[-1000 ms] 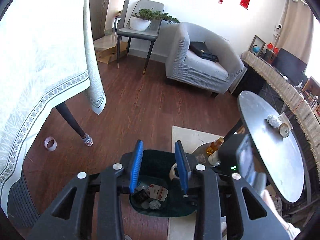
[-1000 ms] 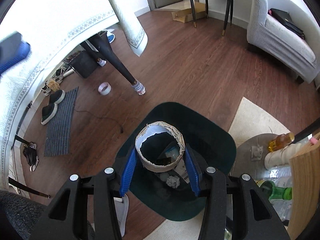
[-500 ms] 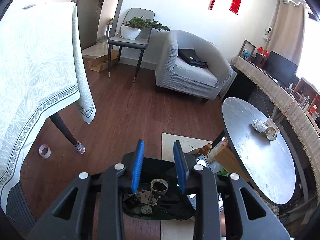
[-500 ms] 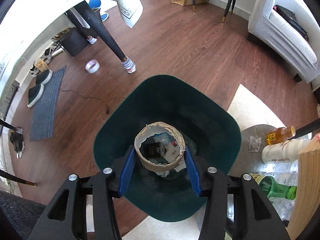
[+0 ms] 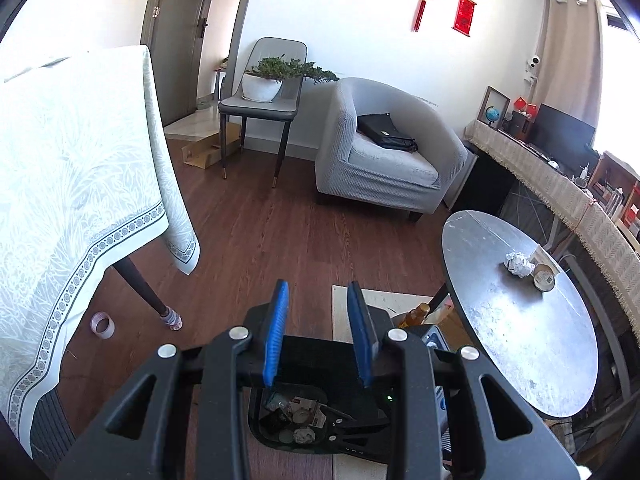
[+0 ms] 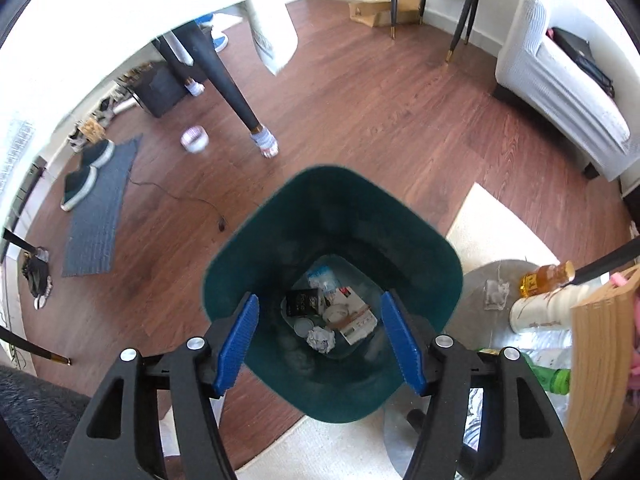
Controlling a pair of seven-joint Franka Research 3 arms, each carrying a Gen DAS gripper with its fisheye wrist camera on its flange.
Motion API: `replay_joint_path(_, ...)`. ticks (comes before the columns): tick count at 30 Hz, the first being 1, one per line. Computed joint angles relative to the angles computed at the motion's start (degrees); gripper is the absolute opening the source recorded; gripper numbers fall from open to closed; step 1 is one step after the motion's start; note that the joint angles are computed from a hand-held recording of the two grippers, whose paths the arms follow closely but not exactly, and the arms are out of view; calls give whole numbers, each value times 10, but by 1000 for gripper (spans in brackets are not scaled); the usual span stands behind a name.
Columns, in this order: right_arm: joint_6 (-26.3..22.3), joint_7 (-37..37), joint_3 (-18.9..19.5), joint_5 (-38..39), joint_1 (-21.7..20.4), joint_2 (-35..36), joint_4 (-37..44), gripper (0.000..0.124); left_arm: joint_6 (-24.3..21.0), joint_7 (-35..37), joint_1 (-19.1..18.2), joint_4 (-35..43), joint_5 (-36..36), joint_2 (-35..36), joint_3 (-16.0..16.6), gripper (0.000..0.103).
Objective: Collect trash
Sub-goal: 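Move both tools back from the bin to the table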
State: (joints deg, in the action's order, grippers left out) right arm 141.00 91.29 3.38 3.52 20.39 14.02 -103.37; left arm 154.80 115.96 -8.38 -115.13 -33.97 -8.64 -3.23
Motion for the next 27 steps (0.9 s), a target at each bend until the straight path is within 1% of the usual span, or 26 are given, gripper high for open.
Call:
replay_joint_path(11, 71, -55, 9, 47, -18, -96, -60, 65, 17, -5, -12, 3, -12, -15, 6, 32)
replay_joint_path(15, 91, -71, 9, 62, -25, -127, -82, 60, 23, -12, -15, 8, -9, -14, 4, 32)
replay_joint_path(19, 110, -74, 9, 62, -32, -156, -103, 58, 29, -18, -20, 11, -2, -13, 0, 33)
replay_joint_path(23, 128, -75, 6, 68, -42, -185, -126, 57, 35, -24, -29, 13, 5, -12, -5, 34)
replay_joint_path(27, 153, -57, 5, 47, -59, -216, -152, 57, 34, -32, -37, 16, 17, -8, -12, 36)
